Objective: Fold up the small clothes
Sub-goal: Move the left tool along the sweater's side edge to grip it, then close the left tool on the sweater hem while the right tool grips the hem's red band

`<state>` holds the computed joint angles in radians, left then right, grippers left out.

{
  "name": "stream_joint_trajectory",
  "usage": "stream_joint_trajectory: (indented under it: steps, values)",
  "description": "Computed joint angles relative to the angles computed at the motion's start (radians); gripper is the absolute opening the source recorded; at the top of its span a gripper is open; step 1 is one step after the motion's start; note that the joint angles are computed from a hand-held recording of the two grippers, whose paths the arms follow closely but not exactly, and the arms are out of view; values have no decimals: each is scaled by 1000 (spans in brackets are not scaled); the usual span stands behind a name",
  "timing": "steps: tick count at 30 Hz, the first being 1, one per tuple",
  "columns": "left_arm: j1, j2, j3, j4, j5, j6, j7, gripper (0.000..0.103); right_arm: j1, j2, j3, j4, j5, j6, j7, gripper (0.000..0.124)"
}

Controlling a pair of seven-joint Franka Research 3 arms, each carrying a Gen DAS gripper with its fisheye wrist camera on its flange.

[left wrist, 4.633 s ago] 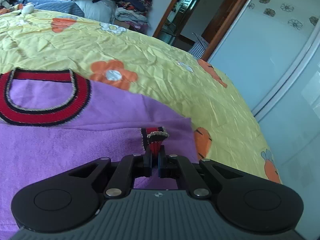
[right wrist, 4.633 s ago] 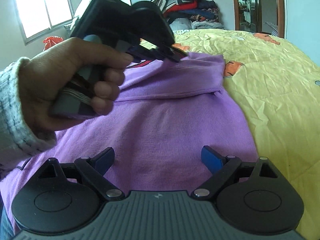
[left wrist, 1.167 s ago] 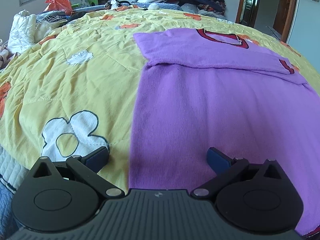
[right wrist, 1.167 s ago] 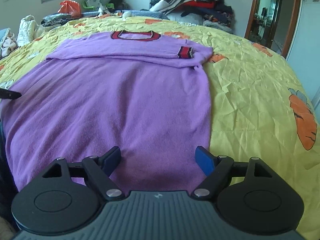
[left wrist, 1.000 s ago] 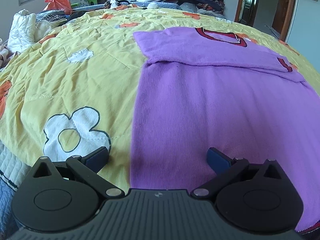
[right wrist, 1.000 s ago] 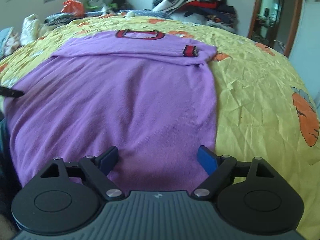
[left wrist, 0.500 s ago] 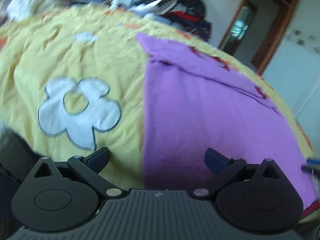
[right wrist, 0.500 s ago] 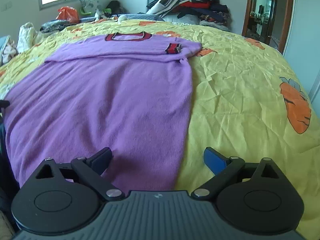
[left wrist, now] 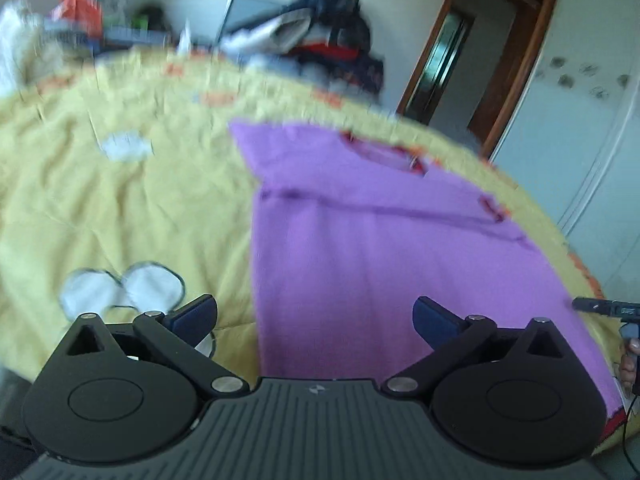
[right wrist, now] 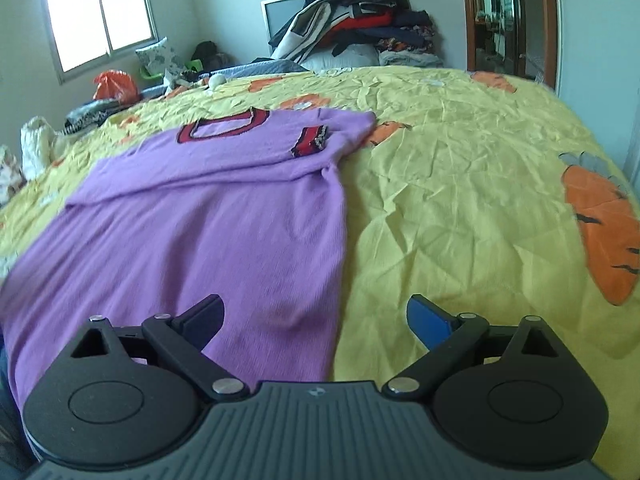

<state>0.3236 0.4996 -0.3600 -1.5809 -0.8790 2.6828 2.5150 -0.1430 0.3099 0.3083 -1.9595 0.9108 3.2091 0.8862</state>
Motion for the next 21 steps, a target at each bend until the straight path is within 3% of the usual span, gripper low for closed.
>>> stream_joint_trajectory:
  steps: [1, 2, 4, 7, 10, 13, 15, 16, 17, 18, 19, 20, 21]
  values:
    - [-16, 37, 19, 48, 27, -38, -52, 99, -15, 15, 10, 20, 10, -13, -1, 98]
    - [-5, 51, 4, 65, -1, -44, -33, 99, -27, 27, 17, 39, 19, -32, -7, 98]
    - [12, 70, -6, 102, 24, -133, -67, 98, -49, 41, 38, 63, 59, -46, -44, 96]
    - [38, 65, -15, 108, 6, -255, -64, 97, -155, 38, 154, 82, 257, -107, -232, 92]
    - [69, 50, -11, 88, -67, -351, -41, 97, -172, -7, 159, 52, 347, -202, -309, 91]
    - [107, 77, 2, 109, -165, -487, -71, 97, -173, -52, 143, 14, 435, -269, -349, 74]
    - [118, 90, 14, 114, -220, -533, -79, 93, -166, -76, 117, -11, 459, -311, -318, 39]
    - [119, 94, 21, 115, -242, -544, -91, 90, -164, -85, 104, -21, 479, -333, -311, 33]
    - [118, 97, 29, 112, -261, -550, -105, 77, -163, -97, 98, -33, 528, -345, -348, 32]
    - [110, 100, 40, 115, -262, -552, -129, 52, -157, -105, 88, -42, 553, -352, -371, 30]
    - [98, 105, 52, 119, -250, -553, -159, 35, -146, -111, 77, -48, 563, -351, -375, 28]
    - [88, 114, 63, 129, -235, -556, -192, 6, -135, -113, 65, -52, 566, -351, -367, 20]
    - [87, 123, 64, 131, -238, -557, -212, 5, -122, -112, 53, -52, 563, -350, -359, 9]
